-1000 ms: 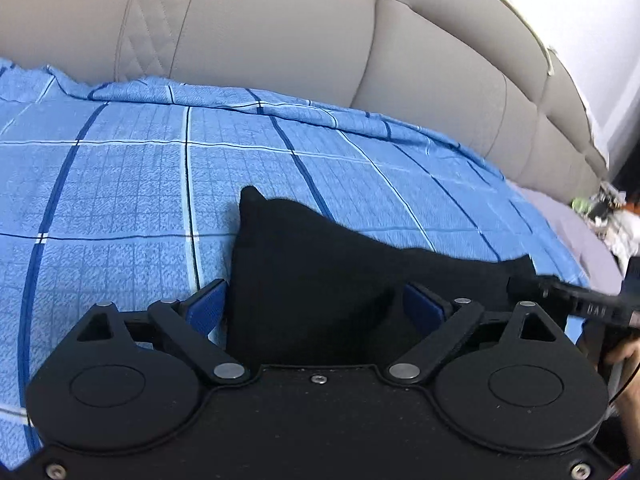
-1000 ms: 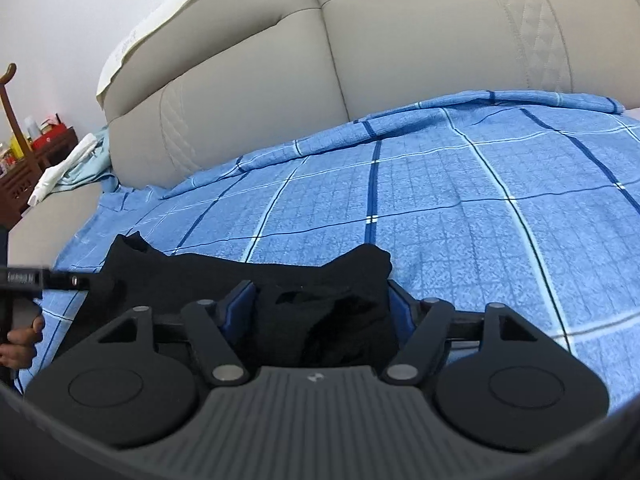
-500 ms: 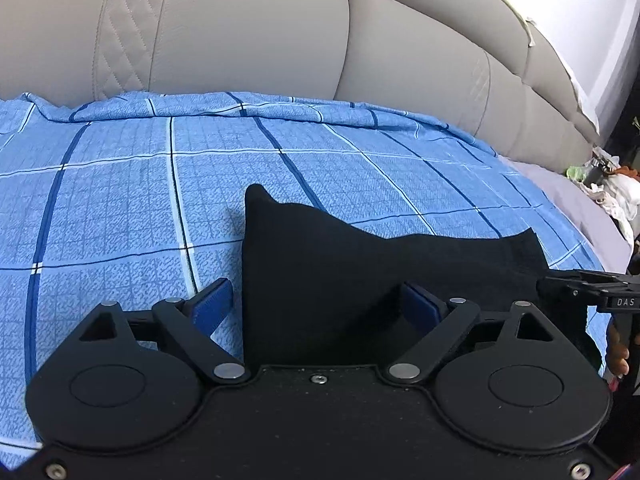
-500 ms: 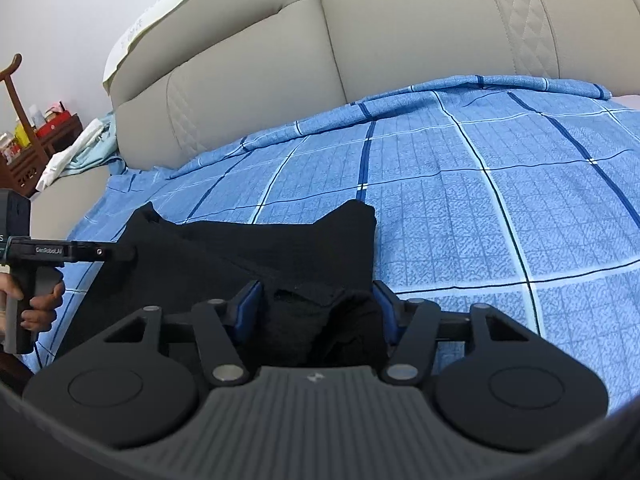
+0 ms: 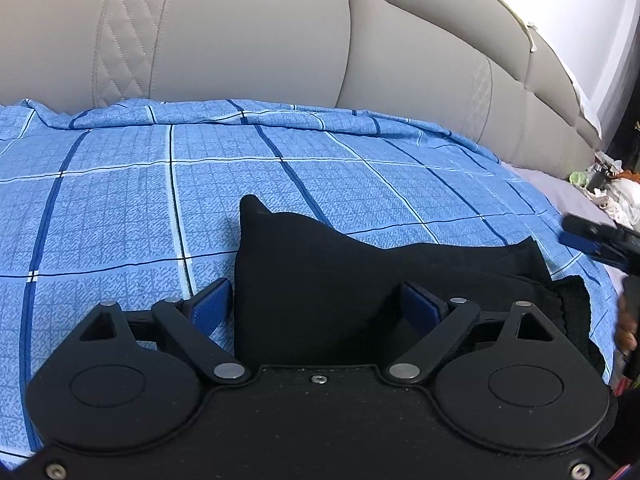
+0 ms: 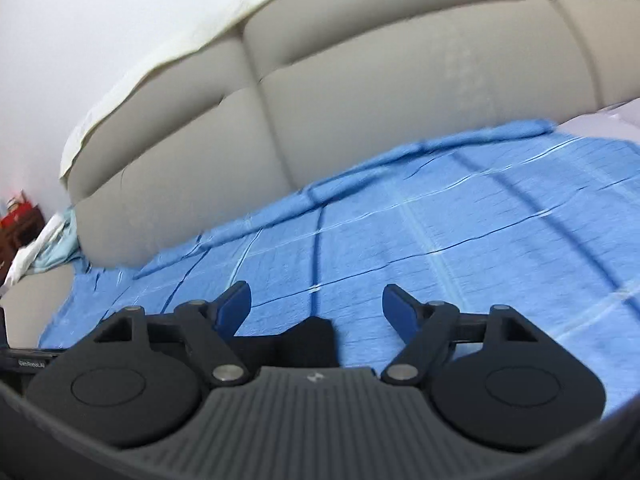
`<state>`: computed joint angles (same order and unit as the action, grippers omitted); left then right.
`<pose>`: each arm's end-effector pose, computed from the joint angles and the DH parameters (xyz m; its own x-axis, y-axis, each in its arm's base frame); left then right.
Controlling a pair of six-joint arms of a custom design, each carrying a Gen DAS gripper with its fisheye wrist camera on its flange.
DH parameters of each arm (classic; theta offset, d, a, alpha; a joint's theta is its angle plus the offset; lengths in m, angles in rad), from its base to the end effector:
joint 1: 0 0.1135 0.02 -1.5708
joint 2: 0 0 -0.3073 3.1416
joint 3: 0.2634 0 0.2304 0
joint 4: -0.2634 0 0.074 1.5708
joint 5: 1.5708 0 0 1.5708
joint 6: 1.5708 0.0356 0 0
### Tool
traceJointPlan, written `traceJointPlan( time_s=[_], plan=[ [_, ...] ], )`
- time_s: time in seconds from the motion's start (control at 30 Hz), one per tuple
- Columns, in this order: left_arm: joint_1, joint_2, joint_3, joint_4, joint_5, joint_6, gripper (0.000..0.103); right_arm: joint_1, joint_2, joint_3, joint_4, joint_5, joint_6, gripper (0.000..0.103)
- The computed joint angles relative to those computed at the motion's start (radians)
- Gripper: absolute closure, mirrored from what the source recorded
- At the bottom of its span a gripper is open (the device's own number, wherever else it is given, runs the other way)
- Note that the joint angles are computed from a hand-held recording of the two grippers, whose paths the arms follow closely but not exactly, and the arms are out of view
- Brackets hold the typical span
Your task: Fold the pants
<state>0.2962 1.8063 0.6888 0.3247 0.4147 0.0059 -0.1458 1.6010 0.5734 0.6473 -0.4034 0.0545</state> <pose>0.3082 0.0791 0.1627 -0.6813 -0.2023 -0.7035 0.0074 0.9591 -0.2829 0.2936 -0.0290 0.2216 -0.3791 0.1063 -0.9192 -0.2067 0.9586 0.1961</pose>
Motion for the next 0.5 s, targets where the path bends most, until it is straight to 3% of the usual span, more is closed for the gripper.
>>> traceJointPlan(
  time_s=[0.07,0.13,0.23,0.27,0.43,0.47,0.5],
  plan=[
    [0.001,0.001,-0.007,0.014,0.0,0.0,0.014,-0.003,-0.073,-0.04,-0.06,0.052,-0.032,0.019],
    [-0.001,0.001,-0.012,0.024,-0.004,0.001,0.014,-0.01,-0.139,-0.075,-0.131,0.033,-0.059,0.026],
    [-0.006,-0.003,-0.008,0.012,-0.014,0.002,0.014,-0.012,-0.208,-0.14,-0.123,-0.022,-0.045,0.047],
    [-0.007,-0.004,-0.003,0.002,-0.016,-0.001,0.014,-0.003,-0.225,-0.129,-0.178,-0.032,-0.052,0.055],
    [0.004,-0.005,0.006,-0.01,-0.001,-0.02,0.014,0.089,-0.215,-0.136,-0.257,0.103,-0.059,0.055],
    [0.004,-0.004,0.006,-0.01,-0.001,-0.021,0.014,0.09,-0.198,-0.143,-0.241,0.098,-0.046,0.064],
    [0.005,-0.005,0.006,-0.01,-0.001,-0.019,0.014,0.093,-0.181,-0.153,-0.206,0.097,-0.03,0.08]
  ],
)
